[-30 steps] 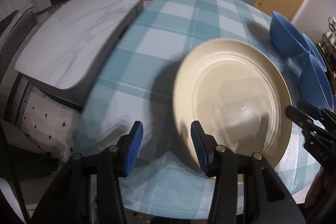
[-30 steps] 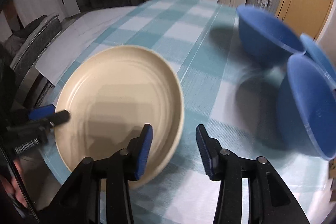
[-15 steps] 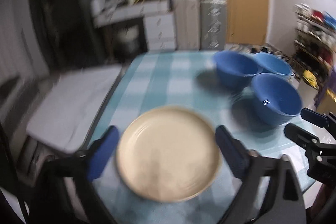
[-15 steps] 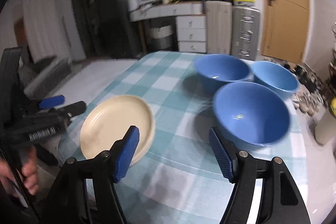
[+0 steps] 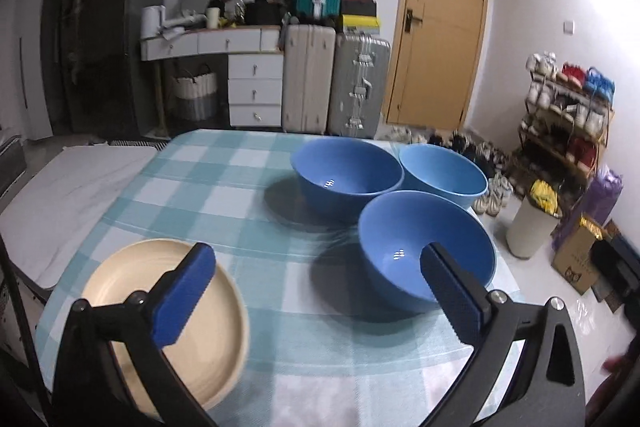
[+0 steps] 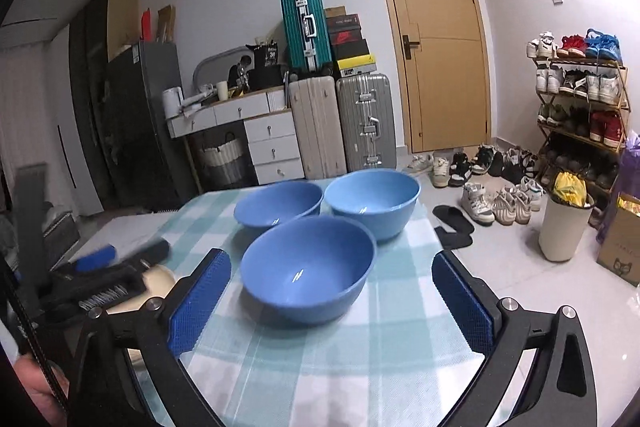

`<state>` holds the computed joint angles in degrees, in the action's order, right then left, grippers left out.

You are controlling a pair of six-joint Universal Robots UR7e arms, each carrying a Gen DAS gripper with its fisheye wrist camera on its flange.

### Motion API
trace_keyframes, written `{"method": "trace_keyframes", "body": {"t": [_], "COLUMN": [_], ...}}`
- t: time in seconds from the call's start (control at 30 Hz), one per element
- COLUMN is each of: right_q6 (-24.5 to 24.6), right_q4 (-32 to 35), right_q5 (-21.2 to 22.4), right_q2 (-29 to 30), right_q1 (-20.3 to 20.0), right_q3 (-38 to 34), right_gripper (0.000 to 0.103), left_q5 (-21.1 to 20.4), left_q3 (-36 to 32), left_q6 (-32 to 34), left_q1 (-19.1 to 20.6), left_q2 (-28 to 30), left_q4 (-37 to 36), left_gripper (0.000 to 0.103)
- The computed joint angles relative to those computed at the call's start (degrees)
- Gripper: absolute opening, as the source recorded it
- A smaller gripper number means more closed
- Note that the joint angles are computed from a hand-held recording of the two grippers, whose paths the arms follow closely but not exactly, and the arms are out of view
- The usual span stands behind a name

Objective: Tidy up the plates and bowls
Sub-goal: 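Move both tools toward the nearest blue bowl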

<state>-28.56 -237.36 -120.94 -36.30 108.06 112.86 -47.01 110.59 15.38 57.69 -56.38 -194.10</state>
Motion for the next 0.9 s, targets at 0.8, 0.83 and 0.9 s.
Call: {"method": "trace_keyframes", "body": {"t": [0.8,0.83,0.9], "right_q6": [4.6,4.9,5.2], "right_q4": [6.7,7.7,9.3], "right_q5": [0.4,-0.8,-2.8], "right_q2": [1.9,2.3,2.8], "right_q1": [-5.3,-5.2,-4.9], "right_q3": [-4.6,-5.2,-6.2], "right_gripper": [0.102,0.102,0.102], "left_q5": [-1.0,-1.9,-3.3], "left_q3": [-5.9,-5.9,-5.7], "left_q6": [4.8,3.1,-0.9], "left_q1": [4.6,4.9,5.5], "left_q2": [5.7,5.1,3.9], "left_q4": [3.9,5.6,8.2], "left_gripper": [0.103,0.103,0.103]}}
